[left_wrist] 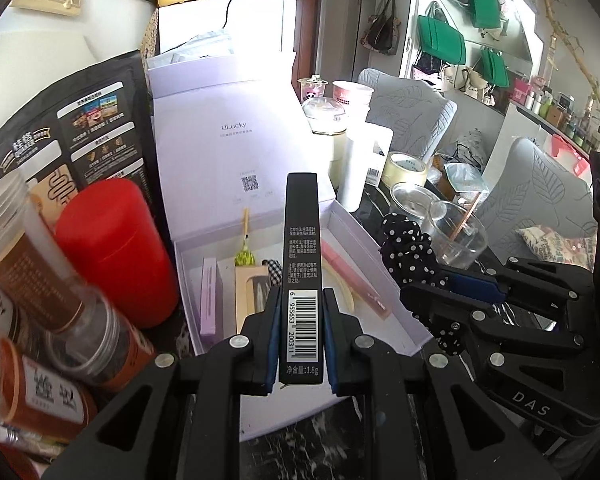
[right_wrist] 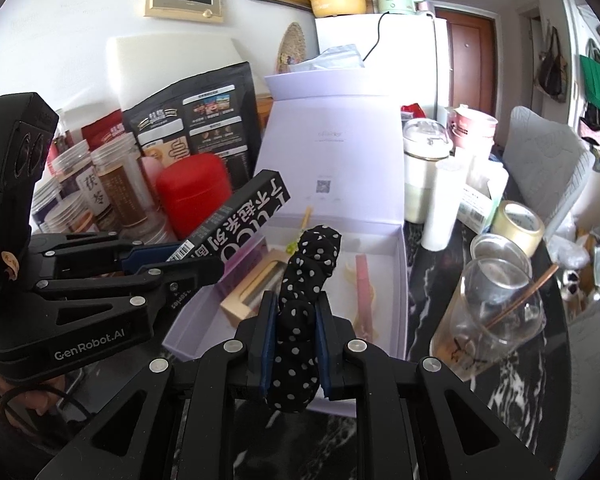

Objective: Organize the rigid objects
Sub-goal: 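Carry the black tube and polka-dot scrunchie over the lavender box with both tools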

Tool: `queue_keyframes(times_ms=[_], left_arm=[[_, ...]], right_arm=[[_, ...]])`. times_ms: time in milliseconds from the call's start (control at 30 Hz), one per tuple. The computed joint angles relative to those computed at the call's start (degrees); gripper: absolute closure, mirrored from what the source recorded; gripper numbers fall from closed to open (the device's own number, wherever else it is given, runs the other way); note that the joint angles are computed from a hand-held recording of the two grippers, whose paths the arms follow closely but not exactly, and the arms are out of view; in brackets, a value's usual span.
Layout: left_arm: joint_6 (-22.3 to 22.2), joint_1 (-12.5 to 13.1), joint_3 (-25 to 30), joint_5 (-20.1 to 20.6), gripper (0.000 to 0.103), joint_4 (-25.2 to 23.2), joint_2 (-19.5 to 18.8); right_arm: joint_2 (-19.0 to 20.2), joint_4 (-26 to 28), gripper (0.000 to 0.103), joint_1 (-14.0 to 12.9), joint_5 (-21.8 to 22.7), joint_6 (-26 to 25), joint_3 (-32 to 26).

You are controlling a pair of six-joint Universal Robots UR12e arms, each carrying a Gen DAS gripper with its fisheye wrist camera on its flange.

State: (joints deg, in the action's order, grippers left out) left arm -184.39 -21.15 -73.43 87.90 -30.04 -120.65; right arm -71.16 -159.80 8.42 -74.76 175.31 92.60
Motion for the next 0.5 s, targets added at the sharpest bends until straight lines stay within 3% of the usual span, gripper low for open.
queue_keyframes(times_ms=[333, 500], left_arm=[[-0.79, 0.62, 3.75, -0.36, 0.085, -0.59, -2.8], [-0.49, 0.51, 6.2, 1.39, 0.085, -1.07, -4.36]], right_arm=[[2.7, 0.44, 0.085, -0.04, -2.03, 0.02, -3.63], [4.12, 0.46, 0.085, -0.06, -3.1, 1.38, -5.28]])
